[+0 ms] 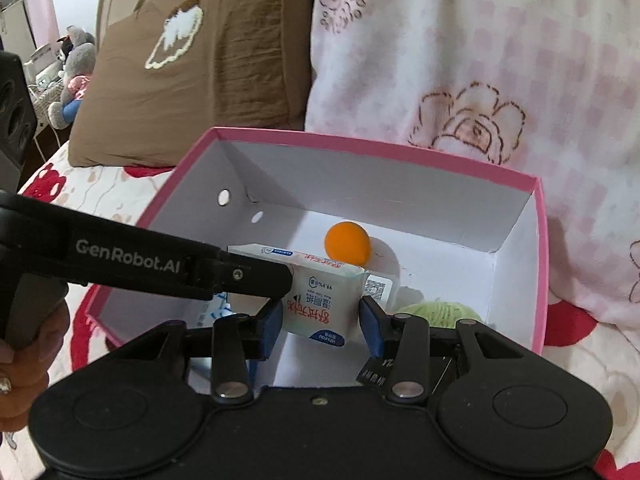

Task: Organize objects
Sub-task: 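Lower the white tissue packet into the pink box and open the left tool, then withdraw the left tool from the pink box toward the lilac plush toy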

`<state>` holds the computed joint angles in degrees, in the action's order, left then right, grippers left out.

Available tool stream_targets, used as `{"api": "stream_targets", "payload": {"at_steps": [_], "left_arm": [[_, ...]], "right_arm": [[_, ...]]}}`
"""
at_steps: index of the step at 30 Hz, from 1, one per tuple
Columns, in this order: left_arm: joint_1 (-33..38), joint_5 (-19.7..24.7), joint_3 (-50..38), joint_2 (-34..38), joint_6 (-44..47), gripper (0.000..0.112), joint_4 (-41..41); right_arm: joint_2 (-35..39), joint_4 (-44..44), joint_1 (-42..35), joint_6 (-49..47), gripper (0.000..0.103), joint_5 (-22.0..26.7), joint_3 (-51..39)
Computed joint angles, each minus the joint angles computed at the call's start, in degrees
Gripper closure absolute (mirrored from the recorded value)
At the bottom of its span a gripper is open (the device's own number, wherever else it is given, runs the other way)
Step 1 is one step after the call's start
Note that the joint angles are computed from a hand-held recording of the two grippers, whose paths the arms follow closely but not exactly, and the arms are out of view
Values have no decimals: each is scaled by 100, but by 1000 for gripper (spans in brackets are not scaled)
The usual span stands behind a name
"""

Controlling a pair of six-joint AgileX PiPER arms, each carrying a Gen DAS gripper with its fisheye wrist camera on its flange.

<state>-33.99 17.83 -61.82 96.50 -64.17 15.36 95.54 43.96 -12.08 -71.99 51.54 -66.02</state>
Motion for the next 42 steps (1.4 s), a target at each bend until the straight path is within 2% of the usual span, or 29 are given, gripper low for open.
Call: {"api": "stream_targets", "payload": {"at_steps": [2,8,11,15,19,24,27,33,38,42], "left_arm": [[51,-66,-72,141,107,74,-131],[316,-287,-123,400,1098,74,-1212],[346,-295,-198,504,1137,74,-1223],[271,-253,-234,467,416,74,-486],[192,210,-335,315,267,74,-156],[35,916,-366,-138,405,70,-155],[-116,1487,-562,-319,336,68,-128],[-552,2480,-787,-766,140,64,146],[-998,3136,-775,-1293,129,62,296],[-1488,3708,-696,-1756,-156,54,701]], "right_arm": [[83,6,44,71,56,-129,-26],[367,-245,191,369,57,-330,-242],[384,-358,314,355,57,-419,-254],[352,-368,437,282,58,-639,-146],[144,-138,331,-43,57,-837,132],[-364,117,-165,-228,57,-247,243],[-735,118,-427,-333,57,217,298],[-1444,-66,-648,-279,55,705,450],[-1826,-242,-934,-39,49,1221,397],[-2105,-128,-1373,-169,41,1696,409]]}}
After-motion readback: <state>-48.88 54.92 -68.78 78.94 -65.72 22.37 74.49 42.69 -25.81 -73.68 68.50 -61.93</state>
